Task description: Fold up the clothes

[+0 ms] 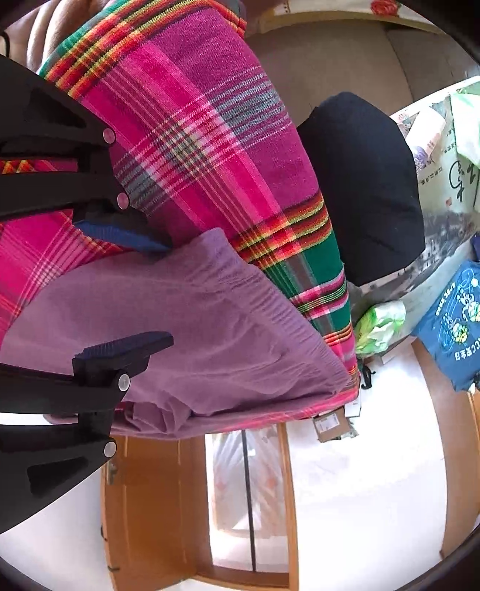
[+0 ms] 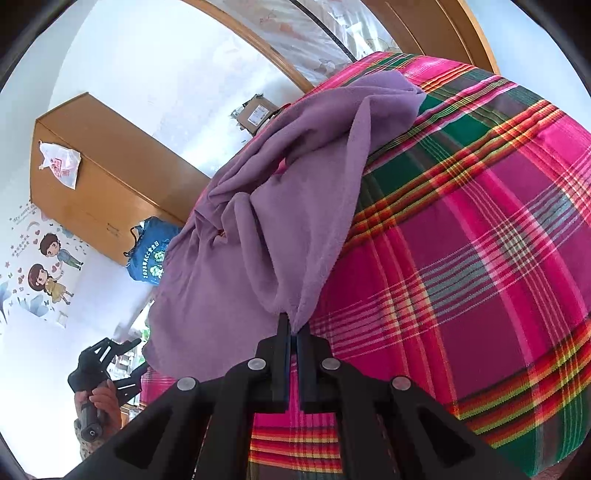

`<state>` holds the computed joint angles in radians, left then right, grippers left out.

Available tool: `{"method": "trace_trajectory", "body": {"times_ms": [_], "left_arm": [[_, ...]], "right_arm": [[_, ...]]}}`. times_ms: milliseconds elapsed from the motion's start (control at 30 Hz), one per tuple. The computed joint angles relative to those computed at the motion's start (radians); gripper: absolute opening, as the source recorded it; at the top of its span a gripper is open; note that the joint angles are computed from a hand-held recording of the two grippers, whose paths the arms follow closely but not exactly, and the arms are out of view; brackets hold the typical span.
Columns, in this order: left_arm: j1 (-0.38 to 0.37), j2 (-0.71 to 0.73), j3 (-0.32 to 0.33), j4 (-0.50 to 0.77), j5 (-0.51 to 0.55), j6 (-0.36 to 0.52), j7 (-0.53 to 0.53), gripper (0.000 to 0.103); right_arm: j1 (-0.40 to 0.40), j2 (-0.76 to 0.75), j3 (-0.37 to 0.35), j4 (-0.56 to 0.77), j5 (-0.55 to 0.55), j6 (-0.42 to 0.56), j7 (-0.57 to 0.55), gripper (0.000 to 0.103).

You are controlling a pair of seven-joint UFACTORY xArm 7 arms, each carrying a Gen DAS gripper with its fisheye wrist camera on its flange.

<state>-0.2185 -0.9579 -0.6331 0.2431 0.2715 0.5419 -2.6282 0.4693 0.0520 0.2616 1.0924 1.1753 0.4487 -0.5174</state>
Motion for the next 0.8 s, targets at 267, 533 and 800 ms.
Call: {"method": "trace_trajectory", "body": {"times_ms": [267, 533, 800], "left_arm": [[-0.062, -0.011, 0.010, -0.007, -0.030, 0.078, 0.003, 0.003], [-0.116, -0.071, -0.026, 0.013, -0.028, 0.193, -0.050, 0.003], [-0.168, -0.095, -0.089, 0.044, -0.030, 0.287, -0.140, 0.003]], "right_arm": [[0.001, 0.001, 0.006, -0.007, 0.020, -0.015, -0.023, 0.002], [0.014, -0.030, 0.002, -0.024, 0.052, -0.009, -0.063, 0.002], [0.030, -0.080, -0.011, -0.070, 0.086, 0.000, -0.076, 0.002]]}}
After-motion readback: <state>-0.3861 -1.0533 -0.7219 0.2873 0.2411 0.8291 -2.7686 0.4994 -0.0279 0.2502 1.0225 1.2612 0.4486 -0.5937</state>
